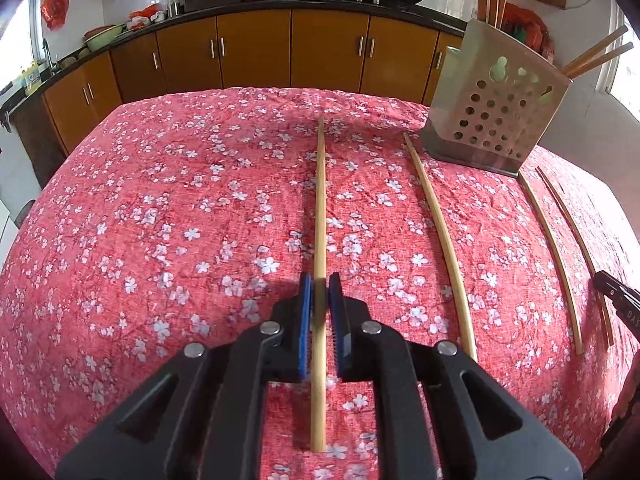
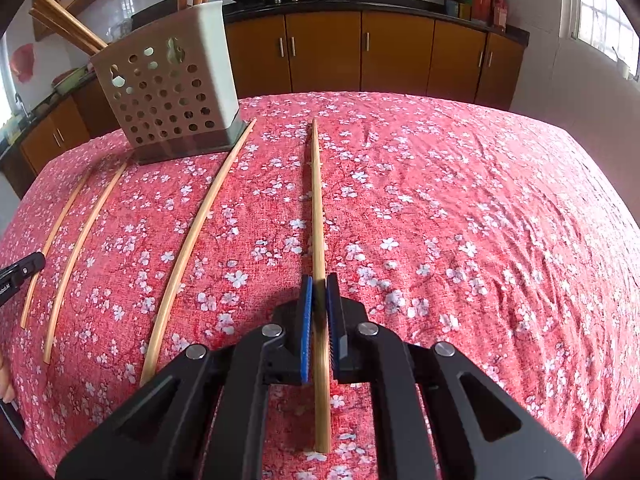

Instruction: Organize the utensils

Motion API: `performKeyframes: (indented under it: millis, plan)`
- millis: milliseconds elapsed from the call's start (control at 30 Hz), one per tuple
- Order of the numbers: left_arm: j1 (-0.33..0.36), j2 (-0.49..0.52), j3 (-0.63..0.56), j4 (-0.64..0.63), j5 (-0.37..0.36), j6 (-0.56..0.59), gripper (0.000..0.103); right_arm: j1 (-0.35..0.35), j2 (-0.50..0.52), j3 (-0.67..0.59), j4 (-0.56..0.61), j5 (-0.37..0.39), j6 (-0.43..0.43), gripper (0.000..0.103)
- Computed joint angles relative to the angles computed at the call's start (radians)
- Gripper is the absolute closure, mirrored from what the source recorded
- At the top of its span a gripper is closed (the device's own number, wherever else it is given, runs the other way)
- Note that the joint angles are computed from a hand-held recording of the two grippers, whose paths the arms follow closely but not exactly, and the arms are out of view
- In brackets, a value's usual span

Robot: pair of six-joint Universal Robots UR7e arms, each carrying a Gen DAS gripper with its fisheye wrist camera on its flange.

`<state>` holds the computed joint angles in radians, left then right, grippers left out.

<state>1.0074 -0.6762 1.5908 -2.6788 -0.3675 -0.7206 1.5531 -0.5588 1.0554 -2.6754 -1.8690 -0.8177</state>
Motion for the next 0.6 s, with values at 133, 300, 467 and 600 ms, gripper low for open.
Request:
performKeyframes:
  millis: [133, 300, 467, 600]
  plan:
    - [-0.002, 0.011, -0.008, -0.012, -0.006, 0.000, 0.091, -0.001, 0.001, -0.005, 0.012, 0.007, 0.009, 0.094]
    - [-0.008, 0.004, -0.001, 0.009, -0.002, -0.022, 0.091, 0.001, 0.007, -0.008, -0.002, -0.004, -0.005, 0.094]
    - [-0.007, 0.004, -0.001, 0.007, -0.003, -0.019, 0.091, 0.001, 0.007, -0.007, -0.006, -0.006, -0.009, 0.094]
    - [-0.007, 0.005, -0.002, 0.006, -0.003, -0.018, 0.091, 0.001, 0.008, -0.007, -0.006, -0.007, -0.010, 0.094]
